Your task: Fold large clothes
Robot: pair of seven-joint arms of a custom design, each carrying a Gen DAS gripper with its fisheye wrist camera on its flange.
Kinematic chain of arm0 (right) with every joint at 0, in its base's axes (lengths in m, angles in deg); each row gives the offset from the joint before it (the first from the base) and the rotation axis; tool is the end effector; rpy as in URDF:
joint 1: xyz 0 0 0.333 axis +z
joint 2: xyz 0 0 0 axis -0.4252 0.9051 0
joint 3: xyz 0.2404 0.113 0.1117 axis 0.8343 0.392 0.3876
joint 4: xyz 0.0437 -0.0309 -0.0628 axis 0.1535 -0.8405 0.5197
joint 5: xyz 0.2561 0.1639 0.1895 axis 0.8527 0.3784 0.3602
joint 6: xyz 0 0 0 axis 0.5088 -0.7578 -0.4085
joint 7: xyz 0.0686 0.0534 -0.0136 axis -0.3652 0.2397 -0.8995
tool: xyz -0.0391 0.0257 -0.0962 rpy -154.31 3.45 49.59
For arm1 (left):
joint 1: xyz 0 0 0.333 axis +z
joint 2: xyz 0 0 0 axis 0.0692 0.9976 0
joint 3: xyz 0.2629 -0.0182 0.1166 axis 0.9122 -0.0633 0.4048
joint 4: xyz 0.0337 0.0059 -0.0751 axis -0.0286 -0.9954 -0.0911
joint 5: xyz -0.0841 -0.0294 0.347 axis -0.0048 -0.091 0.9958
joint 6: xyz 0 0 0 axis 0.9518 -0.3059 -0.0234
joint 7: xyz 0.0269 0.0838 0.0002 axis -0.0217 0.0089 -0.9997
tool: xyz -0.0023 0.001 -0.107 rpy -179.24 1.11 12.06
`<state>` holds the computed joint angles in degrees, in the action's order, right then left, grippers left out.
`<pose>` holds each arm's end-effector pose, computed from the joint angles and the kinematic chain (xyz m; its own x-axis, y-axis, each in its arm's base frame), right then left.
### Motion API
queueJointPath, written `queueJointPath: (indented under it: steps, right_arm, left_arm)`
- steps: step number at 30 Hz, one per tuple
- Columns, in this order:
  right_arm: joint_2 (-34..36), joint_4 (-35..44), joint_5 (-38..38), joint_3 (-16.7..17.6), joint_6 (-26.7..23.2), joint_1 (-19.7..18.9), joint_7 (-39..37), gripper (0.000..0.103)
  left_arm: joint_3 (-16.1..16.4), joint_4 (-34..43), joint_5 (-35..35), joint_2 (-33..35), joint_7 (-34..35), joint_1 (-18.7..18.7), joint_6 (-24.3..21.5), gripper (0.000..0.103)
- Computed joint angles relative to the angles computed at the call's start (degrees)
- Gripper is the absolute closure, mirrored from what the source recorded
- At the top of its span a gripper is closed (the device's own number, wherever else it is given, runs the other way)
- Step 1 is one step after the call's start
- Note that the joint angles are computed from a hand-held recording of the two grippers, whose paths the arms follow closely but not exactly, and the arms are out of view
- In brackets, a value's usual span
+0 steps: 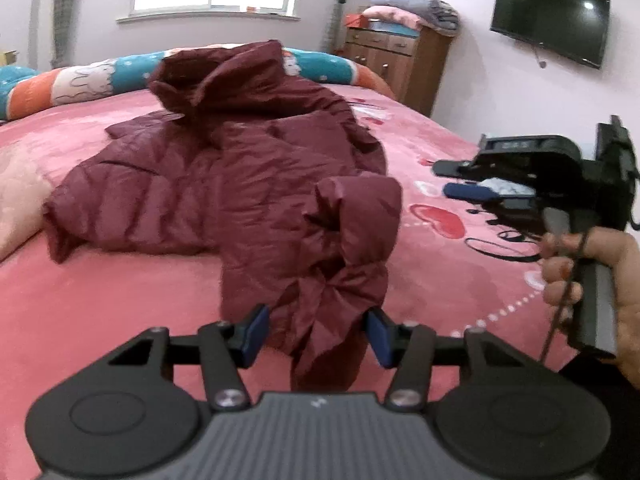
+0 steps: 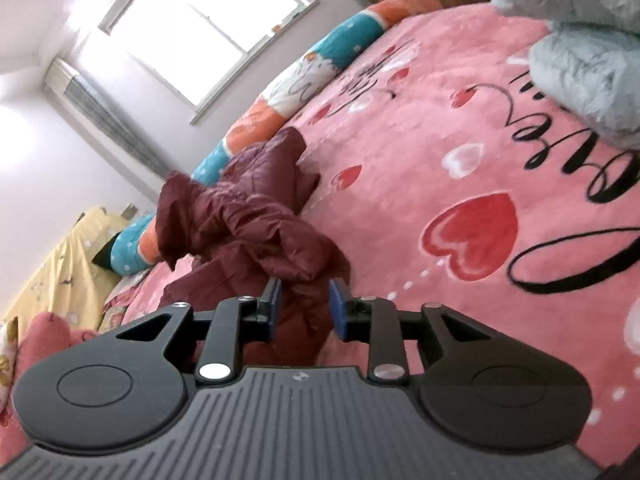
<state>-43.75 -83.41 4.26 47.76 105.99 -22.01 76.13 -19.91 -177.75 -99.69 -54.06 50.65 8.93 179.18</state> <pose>0.6664 0.1183 0.5117 0.1254 -0.7081 -0.6949 -0.6433 0.4752 -0.6003 0.6092 -0.0547 0.4684 -0.1335 -0.9801 0.1466 -0.6354 -0.0289 -0.7717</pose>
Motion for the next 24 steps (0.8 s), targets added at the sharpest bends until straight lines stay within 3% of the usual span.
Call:
queueJointPath:
  steps: [1,2,4,9,12,15,17,18,19,20,21,24]
  right_arm:
    - [-0.2,-0.05,1.42,0.89,-0.86,-0.71,-2.05,0.057]
    - [-0.6,-0.3,3.09,1.69,-2.64,-1.41,-4.3,0.032]
    - [-1.17,-0.61,5.49,2.1,-5.63,-1.54,-7.83,0.001]
    - [-2.4,-0.46,7.84,1.39,-13.64,0.29,-16.19,0.0]
    - [-2.15,0.61,9.24,0.69,-20.66,0.71,-18.38,0.0]
    - [-1.78,1.8,7.33,-0.48,-23.69,2.58,-17.71,0.0]
    - [-1.53,2.08,1.65,-1.98,-22.02,5.12,-14.46,0.0]
    - [-1.33,2.09,-2.01,-2.72,-20.97,6.43,-12.18,0.001]
    - [-1.18,1.88,-5.25,-3.27,-20.23,7.36,-9.85,0.019]
    - [-0.39,2.74,-7.06,-3.32,-20.56,7.46,-8.12,0.051]
    - [-0.35,2.69,-7.61,-2.98,-21.07,7.09,-7.1,0.065]
    - [-2.08,0.47,-4.81,-1.56,-20.61,5.0,-9.14,0.08]
  left_arm:
    - [1.4,-0.2,1.73,-0.26,-2.08,-1.0,-0.23,0.051]
    - [2.06,-0.82,2.69,-0.83,-3.39,-1.41,-0.44,0.05]
    - [3.53,-1.93,5.21,-1.91,-6.12,-2.33,-0.9,0.049]
    - [5.15,-3.83,9.77,-3.16,-10.24,-3.31,-0.96,0.048]
    - [3.94,-3.84,8.28,-2.96,-9.14,-2.31,-1.13,0.048]
    - [1.37,-3.2,3.76,-2.1,-5.0,-0.65,-1.13,0.048]
    - [-0.38,-2.69,0.06,-1.59,-1.57,0.42,-1.44,0.048]
    - [-0.91,-2.51,-1.45,-1.51,-0.06,0.75,-1.79,0.048]
    - [-1.3,-2.29,-2.87,-1.41,1.45,1.0,-2.04,0.048]
    - [-1.38,-2.14,-3.95,-1.37,2.5,1.04,-2.01,0.048]
    - [-1.32,-1.89,-4.91,-1.29,3.22,1.04,-1.98,0.048]
    - [-1.23,-1.43,-8.1,-1.18,5.02,1.28,-1.24,0.041]
